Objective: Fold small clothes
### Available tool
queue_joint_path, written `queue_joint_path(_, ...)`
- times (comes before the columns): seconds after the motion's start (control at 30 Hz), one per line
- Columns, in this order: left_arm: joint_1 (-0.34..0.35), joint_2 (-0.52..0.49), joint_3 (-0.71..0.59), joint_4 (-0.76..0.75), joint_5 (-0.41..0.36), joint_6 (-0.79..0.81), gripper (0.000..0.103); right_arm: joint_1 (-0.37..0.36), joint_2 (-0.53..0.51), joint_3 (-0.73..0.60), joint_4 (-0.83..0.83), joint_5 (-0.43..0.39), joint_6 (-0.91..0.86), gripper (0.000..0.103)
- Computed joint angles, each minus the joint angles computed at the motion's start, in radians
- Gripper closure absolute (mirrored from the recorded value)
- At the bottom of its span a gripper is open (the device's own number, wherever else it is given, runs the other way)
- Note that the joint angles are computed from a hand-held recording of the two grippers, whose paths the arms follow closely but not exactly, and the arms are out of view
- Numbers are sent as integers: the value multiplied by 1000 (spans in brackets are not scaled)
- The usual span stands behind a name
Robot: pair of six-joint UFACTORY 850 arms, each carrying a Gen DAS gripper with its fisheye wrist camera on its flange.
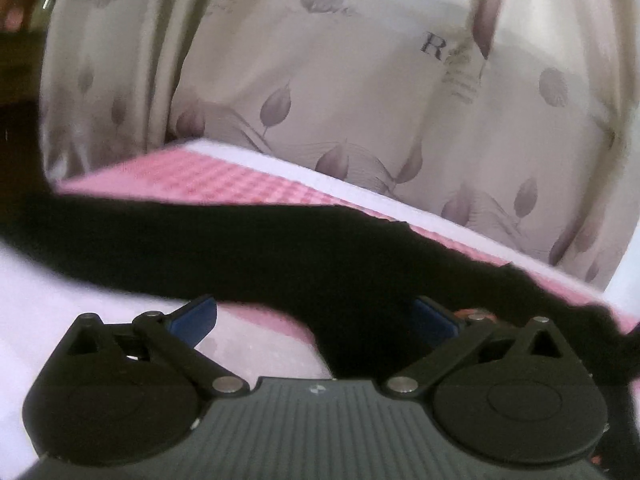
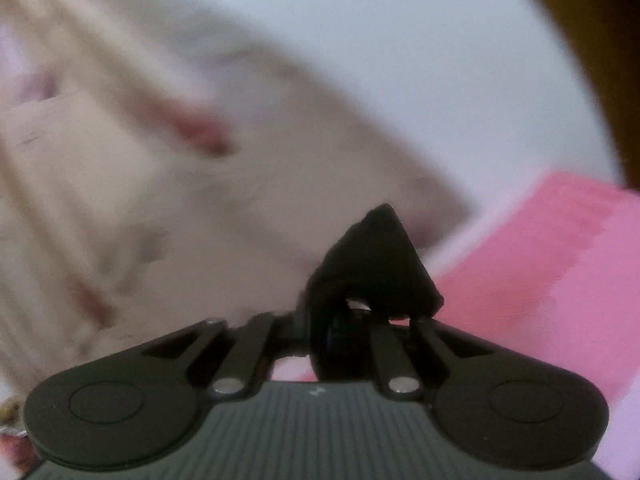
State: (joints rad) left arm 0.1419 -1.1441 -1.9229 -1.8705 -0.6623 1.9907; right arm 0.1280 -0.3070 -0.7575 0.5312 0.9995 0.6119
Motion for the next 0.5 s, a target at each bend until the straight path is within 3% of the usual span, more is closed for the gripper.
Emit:
queue_joint_path(0.1,14,6,28,-80,-57,42,0,49,-89,-160,-93,-11,25,97)
queue_joint_path(0.27,27,-32,-39,1,-66,-131,0,127,-312,-454,-213,-73,110,96)
queue_joint_path(0.37,34,-51,-72,33,-68,-218,1,167,-462,-627,-230,-136,126,96)
queue_joint_path(0.5,39,-53,-73,31,-85,-222,1,210,-624,-818,-150,-289,48,96)
